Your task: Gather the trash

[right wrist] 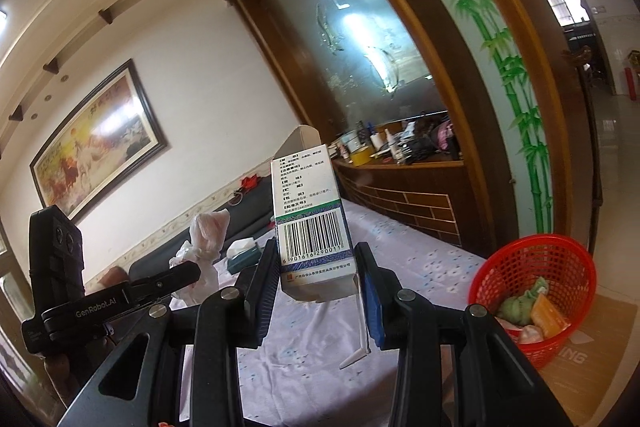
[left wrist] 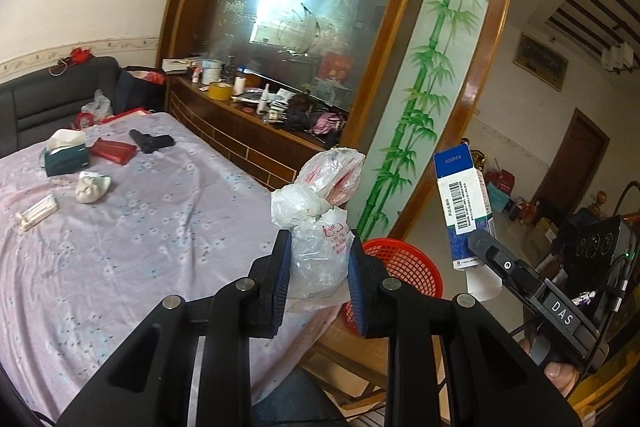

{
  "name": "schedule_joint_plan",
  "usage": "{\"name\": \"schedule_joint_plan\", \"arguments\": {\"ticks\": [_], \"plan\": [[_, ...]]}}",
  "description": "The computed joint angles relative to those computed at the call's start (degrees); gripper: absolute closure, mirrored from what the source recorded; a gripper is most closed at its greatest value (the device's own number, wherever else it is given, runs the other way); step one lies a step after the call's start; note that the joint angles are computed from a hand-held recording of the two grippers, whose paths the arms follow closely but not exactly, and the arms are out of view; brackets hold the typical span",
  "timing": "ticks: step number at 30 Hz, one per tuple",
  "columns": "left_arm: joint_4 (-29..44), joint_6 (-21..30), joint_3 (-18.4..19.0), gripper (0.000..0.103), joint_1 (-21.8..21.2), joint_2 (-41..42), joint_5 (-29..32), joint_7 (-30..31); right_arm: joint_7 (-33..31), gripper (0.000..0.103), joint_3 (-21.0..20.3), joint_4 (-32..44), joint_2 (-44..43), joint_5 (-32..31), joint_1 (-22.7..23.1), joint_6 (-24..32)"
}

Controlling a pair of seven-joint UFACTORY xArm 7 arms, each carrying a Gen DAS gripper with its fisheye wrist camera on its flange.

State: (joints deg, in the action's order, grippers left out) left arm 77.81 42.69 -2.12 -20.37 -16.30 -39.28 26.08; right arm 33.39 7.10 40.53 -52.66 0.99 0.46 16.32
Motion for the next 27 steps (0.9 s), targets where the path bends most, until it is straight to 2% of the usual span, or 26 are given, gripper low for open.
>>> {"name": "schedule_joint_plan", "arguments": {"ticks": [14,27], "plan": [[8.31,2.03,-3.64,0.078,-2.2,7.31,-2.6,3.54,1.8,0.063,-1.77,-2.5,-5.64,-1.42,-6.68,3.93],[13.6,3.85,-7.5,0.078,-2.51,13.54,-1.46,3.02,1.97,0.063,-4.46,-3.8,-7.59,-2.09,-10.44,6.6]]}}
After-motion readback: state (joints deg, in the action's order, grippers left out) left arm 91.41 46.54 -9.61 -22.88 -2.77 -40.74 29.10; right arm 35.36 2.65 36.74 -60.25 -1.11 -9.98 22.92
